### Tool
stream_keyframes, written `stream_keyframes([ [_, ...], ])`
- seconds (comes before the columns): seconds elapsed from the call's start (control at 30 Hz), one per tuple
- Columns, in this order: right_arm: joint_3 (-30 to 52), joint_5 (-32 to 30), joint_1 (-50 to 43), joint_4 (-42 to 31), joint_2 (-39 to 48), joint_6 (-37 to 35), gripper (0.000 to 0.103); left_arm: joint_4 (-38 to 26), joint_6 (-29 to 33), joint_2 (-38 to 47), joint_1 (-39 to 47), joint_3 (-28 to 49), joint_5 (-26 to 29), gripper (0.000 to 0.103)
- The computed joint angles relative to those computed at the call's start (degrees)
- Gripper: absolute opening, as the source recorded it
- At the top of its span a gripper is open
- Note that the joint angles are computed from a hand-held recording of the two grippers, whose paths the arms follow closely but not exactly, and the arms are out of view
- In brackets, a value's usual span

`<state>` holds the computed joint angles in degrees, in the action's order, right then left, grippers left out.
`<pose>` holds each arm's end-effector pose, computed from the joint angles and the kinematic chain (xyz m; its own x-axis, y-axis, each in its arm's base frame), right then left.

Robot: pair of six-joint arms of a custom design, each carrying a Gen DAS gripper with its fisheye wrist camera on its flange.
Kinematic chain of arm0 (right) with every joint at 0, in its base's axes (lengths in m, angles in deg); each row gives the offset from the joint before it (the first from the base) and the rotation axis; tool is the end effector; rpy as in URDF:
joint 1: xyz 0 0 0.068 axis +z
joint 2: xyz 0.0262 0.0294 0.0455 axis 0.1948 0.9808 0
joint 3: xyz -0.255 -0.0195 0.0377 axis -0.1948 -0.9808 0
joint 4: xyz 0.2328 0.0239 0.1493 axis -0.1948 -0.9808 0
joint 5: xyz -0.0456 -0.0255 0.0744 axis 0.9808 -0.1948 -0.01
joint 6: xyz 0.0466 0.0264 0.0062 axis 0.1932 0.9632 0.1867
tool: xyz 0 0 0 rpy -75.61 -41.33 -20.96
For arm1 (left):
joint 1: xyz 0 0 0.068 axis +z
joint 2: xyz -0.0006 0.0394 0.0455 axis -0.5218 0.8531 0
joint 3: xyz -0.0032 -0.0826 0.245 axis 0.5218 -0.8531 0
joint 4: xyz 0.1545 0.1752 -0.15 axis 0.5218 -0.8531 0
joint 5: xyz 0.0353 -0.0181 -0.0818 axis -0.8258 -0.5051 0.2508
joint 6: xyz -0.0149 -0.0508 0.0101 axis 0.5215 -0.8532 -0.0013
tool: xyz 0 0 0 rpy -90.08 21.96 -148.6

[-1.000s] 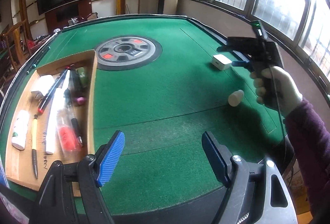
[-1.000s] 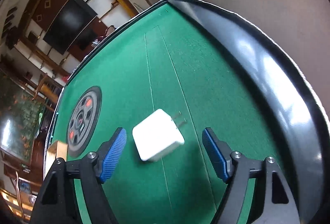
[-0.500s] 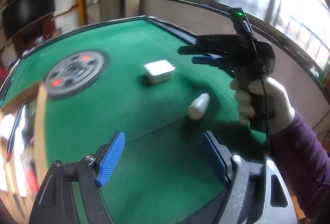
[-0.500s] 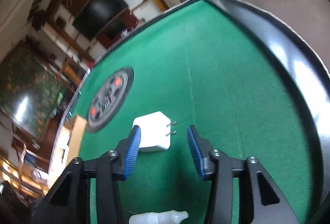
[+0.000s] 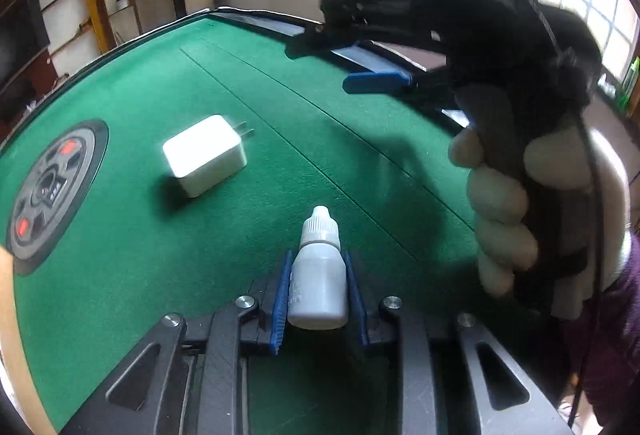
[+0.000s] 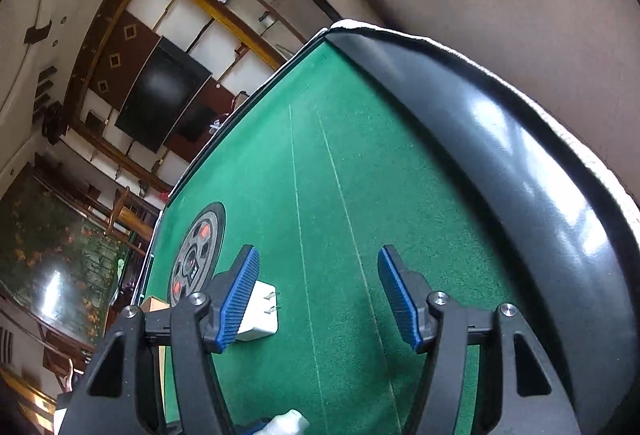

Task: Organize rigid objects
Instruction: 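Grasp the white dropper bottle with the left tool while the right tool grasps the white plug, then carry the dropper bottle and the white plug toward the box with both tools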

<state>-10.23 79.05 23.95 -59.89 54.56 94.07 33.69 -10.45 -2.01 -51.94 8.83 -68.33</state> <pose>0.2221 0.0503 0.1340 -0.5261 0.6808 -0.5097 0.2996 0.7093 0.6381 0.2453 -0.1055 0.1587 -0.5104 0.6264 -0.5892 0.8034 0.5917 -0.0669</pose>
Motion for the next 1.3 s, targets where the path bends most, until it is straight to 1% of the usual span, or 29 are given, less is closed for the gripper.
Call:
stream_keyframes([
  [0.13,1.19,1.0,1.32,-1.76,0.37,-1.3,0.063,-4.62,1.08,-2.06,8.12,0.54,5.19,0.027],
  [0.2,1.98,1.78,2.03,-1.98,1.42,-1.33,0.063,-7.88,2.25,-4.11,13.27,0.84,8.38,0.027],
  [0.27,3.02,3.0,2.67,-2.62,2.6,-1.5,0.063,-12.43,4.93,-6.4,19.86,1.6,12.58,0.027],
  [0.3,3.66,4.69,3.37,-3.5,3.01,-1.58,0.063,-14.3,5.96,-7.32,22.67,1.85,14.09,0.027],
  [0.33,4.83,7.77,4.84,-5.19,3.45,-1.62,0.063,-15.09,6.54,-6.52,25.08,3.01,15.27,0.027],
  [0.4,7.41,10.05,6.72,-7.41,5.44,-1.5,0.063,-17.33,8.52,-7.25,29.76,3.83,17.05,0.027],
  [0.53,16.62,10.93,11.94,-12.68,13.58,-2.96,0.064,-19.57,12.16,-10.85,37.3,3.19,19.0,0.027],
  [0.57,18.64,11.41,13.23,-13.76,15.44,-3.1,0.066,-19.8,12.68,-11.15,38.4,3.07,19.28,0.027],
  [0.63,23.56,13.69,15.89,-16.88,19.78,-3.76,0.069,-20.31,14.31,-10.92,41.0,3.38,19.93,0.027],
  [0.73,32.09,17.58,19.28,-23.26,27.45,-5.65,0.07,-19.46,15.17,-10.11,43.34,3.52,19.86,0.027],
  [0.83,41.12,21.91,21.5,-31.41,35.56,-7.08,0.07,-20.47,16.84,-9.01,45.93,4.41,20.07,0.027],
  [0.9,44.73,24.27,22.23,-34.87,38.86,-7.84,0.07,-20.38,17.26,-8.82,46.99,4.63,19.98,0.027],
  [0.97,47.24,24.67,22.39,-36.94,41.35,-8.26,0.069,-19.68,17.21,-8.7,47.92,4.69,19.86,0.027],
  [1.0,47.74,24.6,22.39,-37.68,41.92,-8.07,0.065,-19.41,17.43,-8.51,48.52,4.83,19.92,0.027],
  [1.1,45.2,23.49,22.47,-36.19,39.89,-7.05,0.065,-17.95,16.99,-8.73,49.43,4.61,19.8,0.027],
  [1.13,44.68,23.36,22.61,-35.94,39.4,-6.9,0.065,-18.52,17.87,-8.98,50.61,4.69,20.11,0.027],
  [1.3,40.6,24.65,25.25,-35.82,33.15,-5.23,0.065,-16.2,16.76,-7.7,51.47,4.95,19.01,0.027],
])
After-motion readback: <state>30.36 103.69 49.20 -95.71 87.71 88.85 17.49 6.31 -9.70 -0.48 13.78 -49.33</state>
